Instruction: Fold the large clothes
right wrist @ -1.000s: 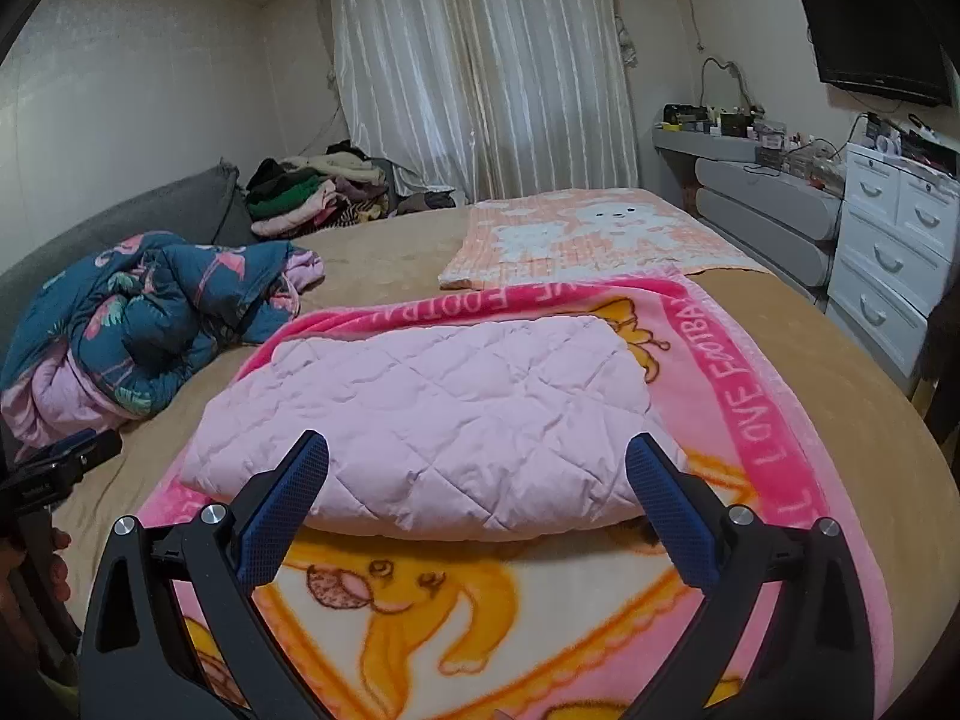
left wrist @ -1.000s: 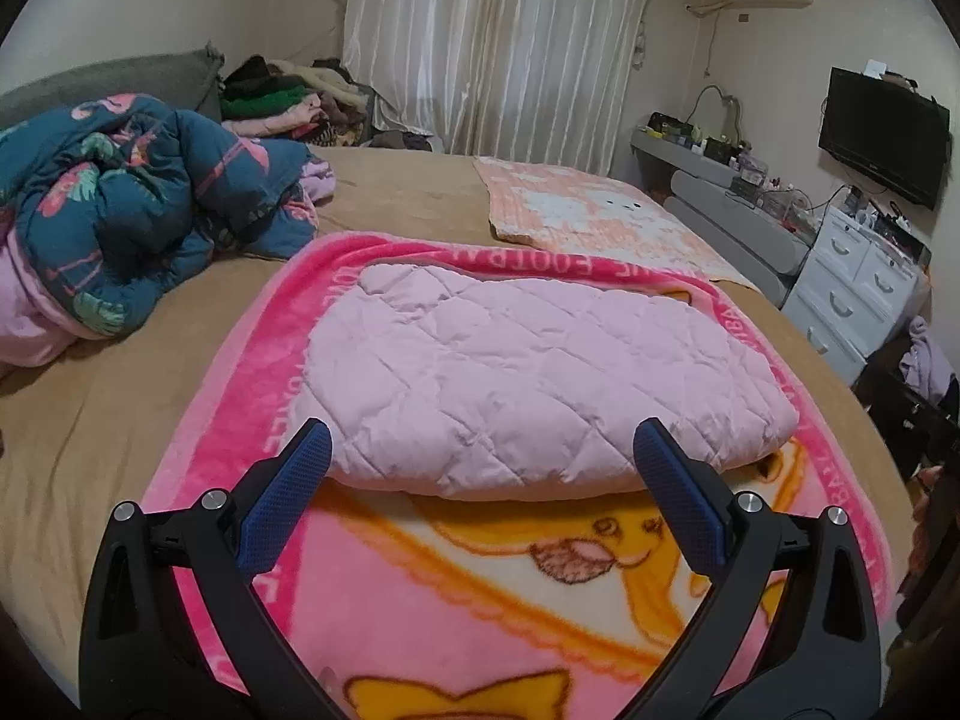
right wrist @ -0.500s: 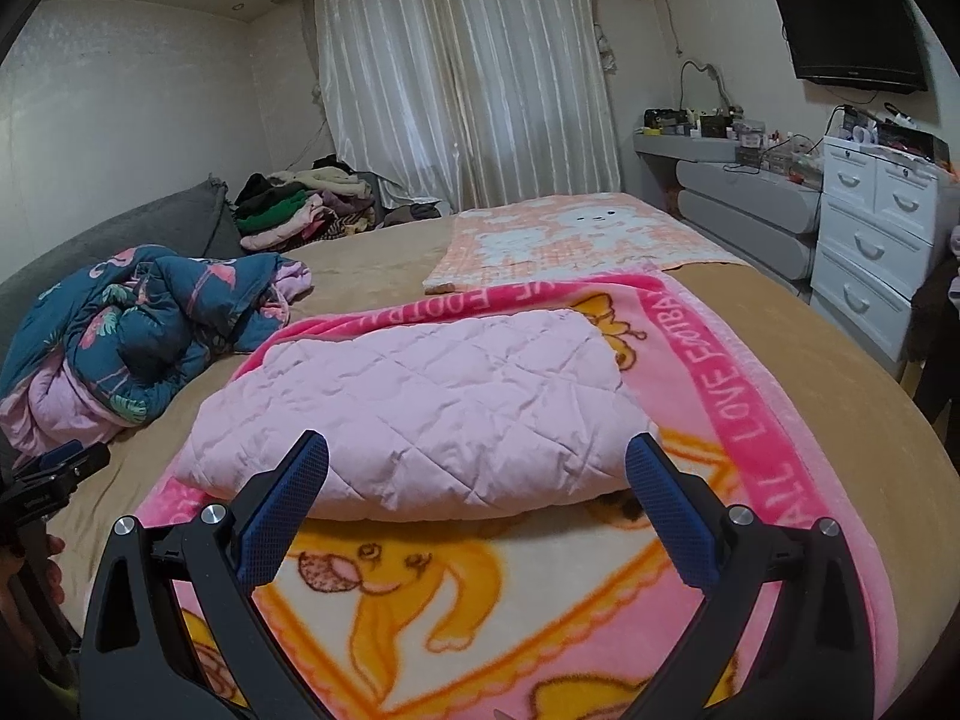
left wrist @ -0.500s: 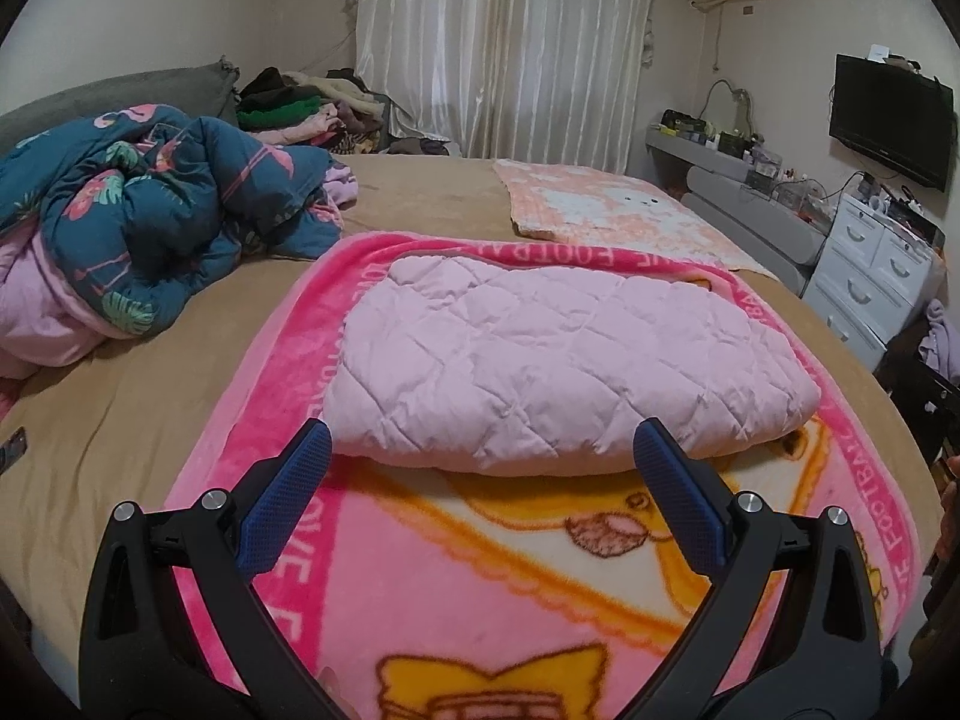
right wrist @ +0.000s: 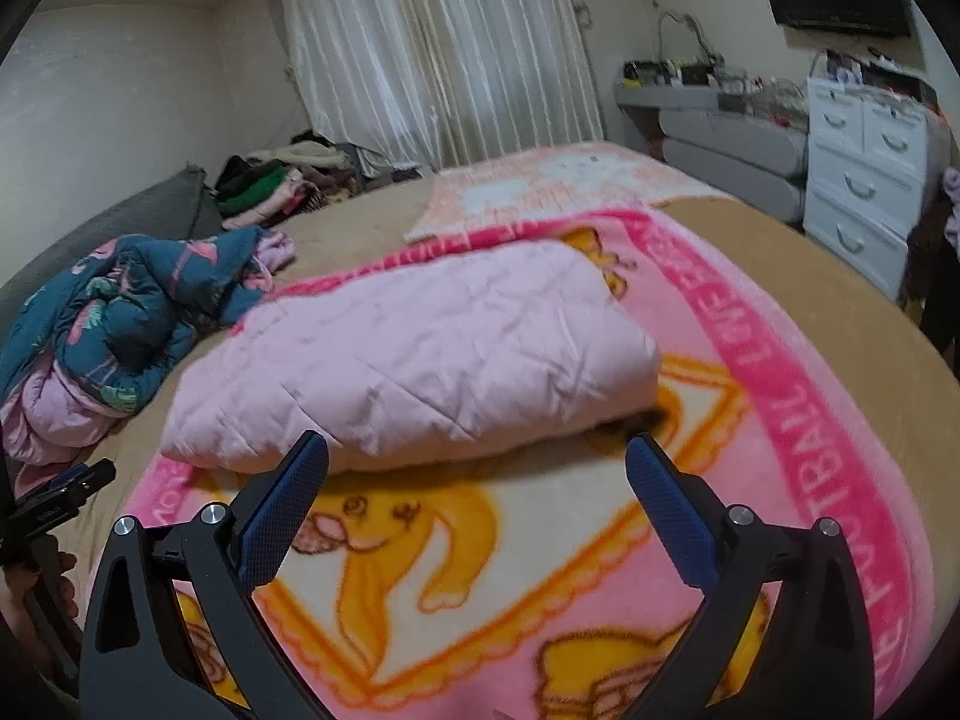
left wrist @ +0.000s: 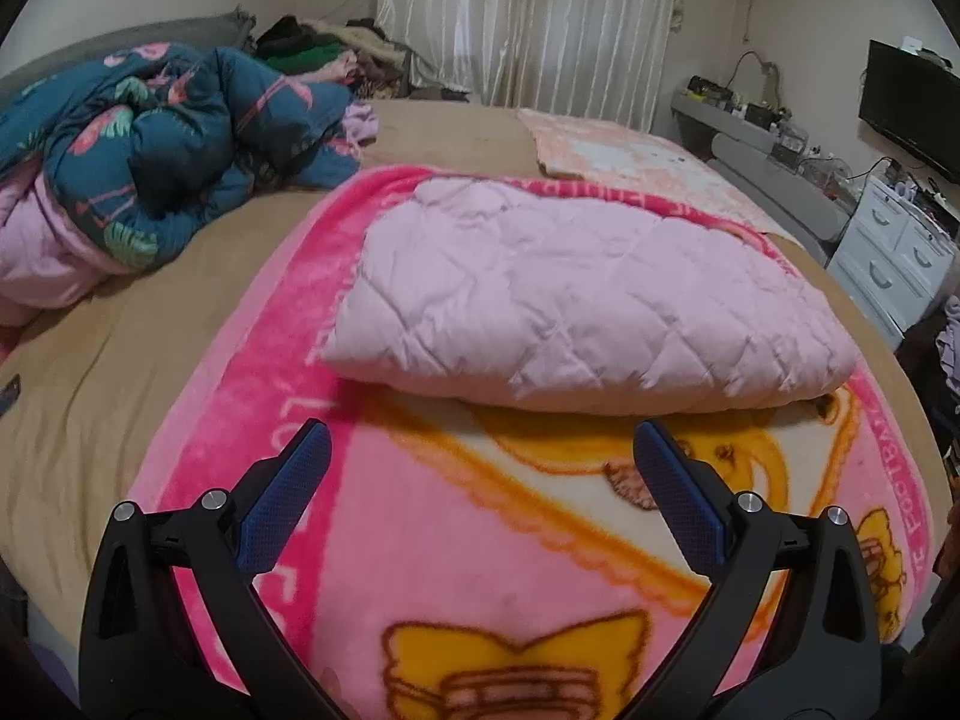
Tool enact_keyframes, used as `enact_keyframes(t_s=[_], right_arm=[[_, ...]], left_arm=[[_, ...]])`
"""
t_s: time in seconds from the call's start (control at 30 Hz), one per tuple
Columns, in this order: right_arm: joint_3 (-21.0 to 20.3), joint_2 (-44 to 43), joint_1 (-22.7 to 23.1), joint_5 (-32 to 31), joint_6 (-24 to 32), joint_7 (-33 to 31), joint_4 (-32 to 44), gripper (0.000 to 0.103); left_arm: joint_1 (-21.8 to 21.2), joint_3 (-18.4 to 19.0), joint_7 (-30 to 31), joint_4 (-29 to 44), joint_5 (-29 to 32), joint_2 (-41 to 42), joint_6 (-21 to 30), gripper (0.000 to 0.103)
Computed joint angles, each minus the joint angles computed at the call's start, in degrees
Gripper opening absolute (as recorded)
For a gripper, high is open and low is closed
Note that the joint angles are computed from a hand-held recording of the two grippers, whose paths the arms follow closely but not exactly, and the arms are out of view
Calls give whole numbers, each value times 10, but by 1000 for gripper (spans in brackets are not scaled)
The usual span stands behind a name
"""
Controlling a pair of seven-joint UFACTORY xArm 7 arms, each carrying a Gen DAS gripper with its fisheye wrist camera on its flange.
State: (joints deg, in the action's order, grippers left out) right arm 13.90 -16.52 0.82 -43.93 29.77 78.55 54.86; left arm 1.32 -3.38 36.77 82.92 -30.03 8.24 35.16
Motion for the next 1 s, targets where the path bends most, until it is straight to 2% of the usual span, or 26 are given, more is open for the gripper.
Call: enact_keyframes(t_s=[0.13, 0.5, 0.7, 0.83, 1.0], right_arm=[[3, 12, -1, -9, 8, 23, -12, 99], [-29, 56, 9, -10, -25, 55, -32, 99], [-44, 76, 12, -16, -39, 64, -24, 99], [-58, 96, 11, -13, -52, 76, -10, 99], [-89, 132, 5, 33, -113, 90, 16, 99]], left_arm=[[-2, 2, -22, 9, 23, 19, 2, 95], [-2, -5, -73, 27, 77, 67, 0, 95], [3, -15, -89, 50, 71, 92, 23, 95], [5, -21, -122, 104, 62, 133, 59, 95], [20, -33, -203, 218, 27, 211, 128, 95]])
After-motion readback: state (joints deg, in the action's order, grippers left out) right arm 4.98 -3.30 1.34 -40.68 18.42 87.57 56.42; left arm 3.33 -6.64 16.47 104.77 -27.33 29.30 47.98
